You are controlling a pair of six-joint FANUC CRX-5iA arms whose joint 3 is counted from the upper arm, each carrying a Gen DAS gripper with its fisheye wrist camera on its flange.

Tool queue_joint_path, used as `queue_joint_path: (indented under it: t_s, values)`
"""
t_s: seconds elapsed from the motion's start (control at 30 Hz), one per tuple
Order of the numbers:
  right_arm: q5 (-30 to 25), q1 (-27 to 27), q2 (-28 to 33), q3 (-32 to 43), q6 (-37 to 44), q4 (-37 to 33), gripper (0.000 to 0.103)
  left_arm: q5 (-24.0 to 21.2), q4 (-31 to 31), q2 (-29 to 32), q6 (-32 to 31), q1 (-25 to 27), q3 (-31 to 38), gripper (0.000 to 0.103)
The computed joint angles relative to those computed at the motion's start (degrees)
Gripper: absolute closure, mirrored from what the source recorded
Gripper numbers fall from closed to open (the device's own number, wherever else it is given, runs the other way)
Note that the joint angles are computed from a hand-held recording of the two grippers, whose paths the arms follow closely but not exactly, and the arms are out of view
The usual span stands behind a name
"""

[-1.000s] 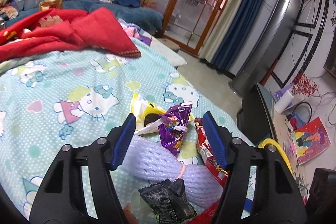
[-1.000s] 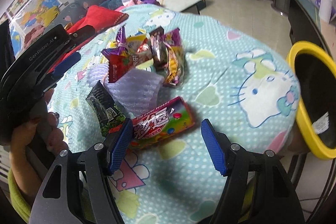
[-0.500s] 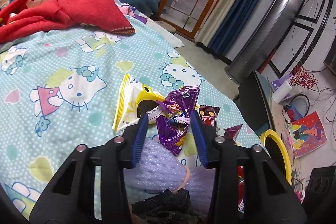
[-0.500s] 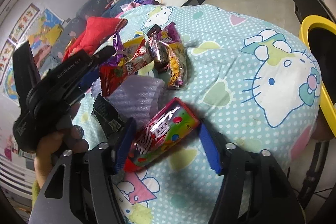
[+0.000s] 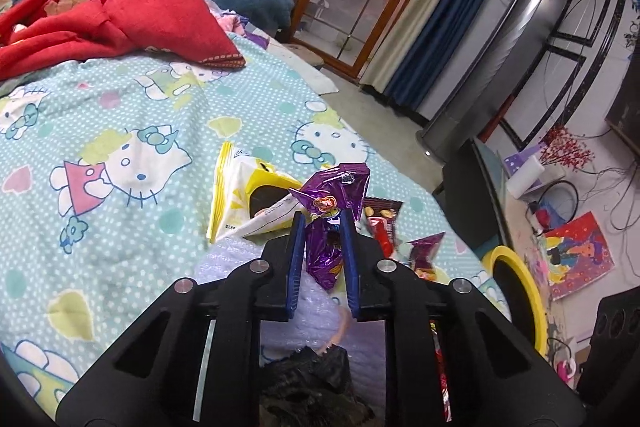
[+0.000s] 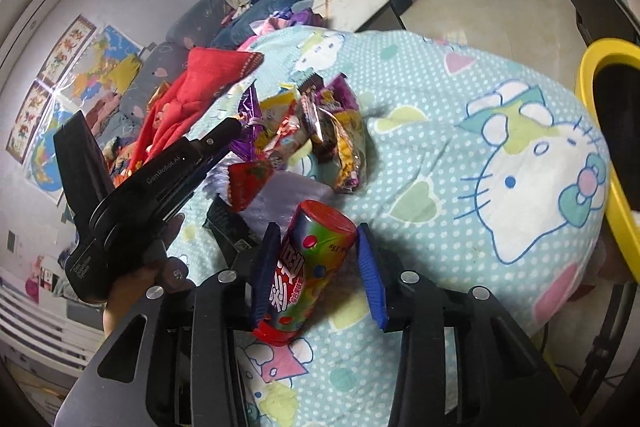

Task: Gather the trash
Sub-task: 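Grasp the purple candy wrapper with the left tool while the right tool grasps the red candy tube, then carry the purple wrapper and red candy tube over the yellow bin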

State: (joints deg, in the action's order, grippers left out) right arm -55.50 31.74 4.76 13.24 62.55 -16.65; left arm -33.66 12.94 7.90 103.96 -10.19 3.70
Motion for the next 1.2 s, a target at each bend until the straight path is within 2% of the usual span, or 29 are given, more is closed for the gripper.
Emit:
queue_joint_path:
  t_s: [0.23, 0.5, 0.87, 1.2]
  values:
    - [1.3, 2.0, -1.5, -1.2, 0.7, 5.8, 0.068, 3.7, 1.6, -3.5, -1.0, -0.1, -3.2, 0.092]
    - [4.3, 4.5, -3.8, -4.2, -1.5, 14.9, 0.069, 5.1, 2.0, -6.0, -2.0, -0.7, -4.3, 0.092]
    - [6.8, 3.9, -5.9, -6.0, -4.5, 22.0, 0.07, 7.2, 4.6, -7.9, -5.7, -2.9, -5.2, 0.092]
    - [9.2, 2.0, -8.2, -8.4, -7.8, 26.1, 0.07, 7.3, 6.6, -7.1, -10.0, -6.2, -4.2, 0.092]
